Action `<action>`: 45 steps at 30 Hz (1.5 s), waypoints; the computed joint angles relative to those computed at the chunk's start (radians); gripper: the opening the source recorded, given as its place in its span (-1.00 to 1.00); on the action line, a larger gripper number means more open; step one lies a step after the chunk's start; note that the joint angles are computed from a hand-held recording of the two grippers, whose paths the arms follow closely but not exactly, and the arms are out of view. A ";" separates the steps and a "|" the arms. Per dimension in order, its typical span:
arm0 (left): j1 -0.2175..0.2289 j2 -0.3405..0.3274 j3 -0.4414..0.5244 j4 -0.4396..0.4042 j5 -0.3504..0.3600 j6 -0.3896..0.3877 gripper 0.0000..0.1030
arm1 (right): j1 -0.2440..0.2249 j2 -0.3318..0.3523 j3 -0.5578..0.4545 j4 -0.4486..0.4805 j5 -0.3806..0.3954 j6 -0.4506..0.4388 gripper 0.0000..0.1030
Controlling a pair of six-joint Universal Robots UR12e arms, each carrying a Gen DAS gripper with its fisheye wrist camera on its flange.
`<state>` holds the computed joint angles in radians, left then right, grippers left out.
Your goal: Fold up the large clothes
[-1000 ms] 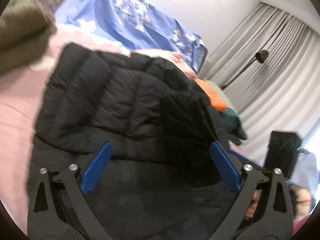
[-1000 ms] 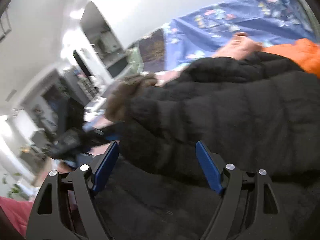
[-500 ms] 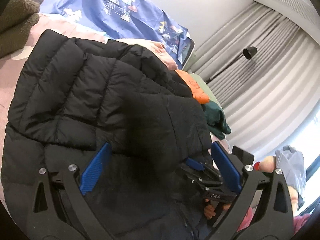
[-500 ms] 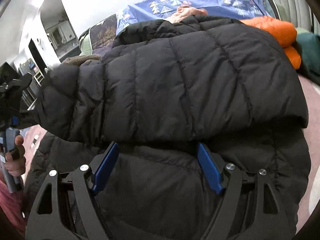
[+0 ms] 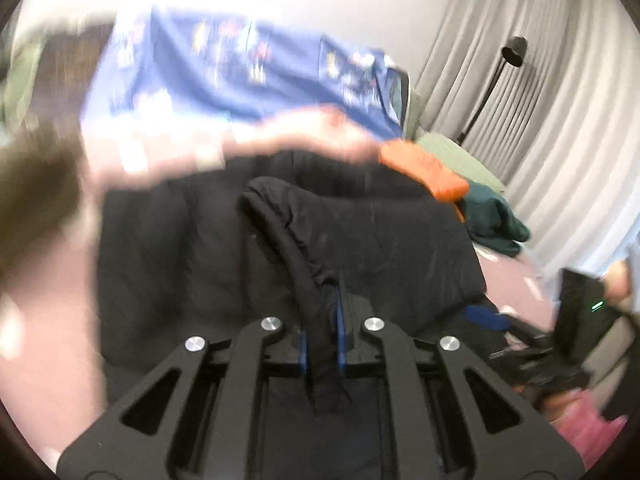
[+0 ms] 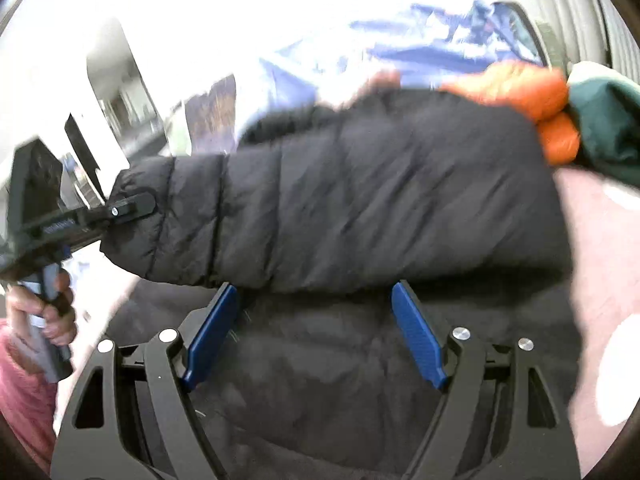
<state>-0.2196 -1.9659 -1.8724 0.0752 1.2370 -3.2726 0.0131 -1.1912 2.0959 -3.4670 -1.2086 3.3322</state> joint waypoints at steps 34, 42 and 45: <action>-0.092 -0.184 0.159 -0.203 0.387 0.105 0.47 | 0.056 0.114 -0.177 0.289 -0.417 -0.033 0.26; -0.103 -0.159 0.150 -0.212 0.432 0.075 0.50 | 0.058 0.089 -0.145 0.257 -0.435 -0.045 0.32; -0.099 -0.105 0.082 -0.158 0.453 0.105 0.51 | 0.038 0.025 -0.078 0.221 -0.400 -0.072 0.32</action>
<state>-0.3191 -2.0705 -1.7906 -0.0826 1.6904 -3.1678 0.0511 -1.1660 2.0178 -3.2463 -1.6085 3.2598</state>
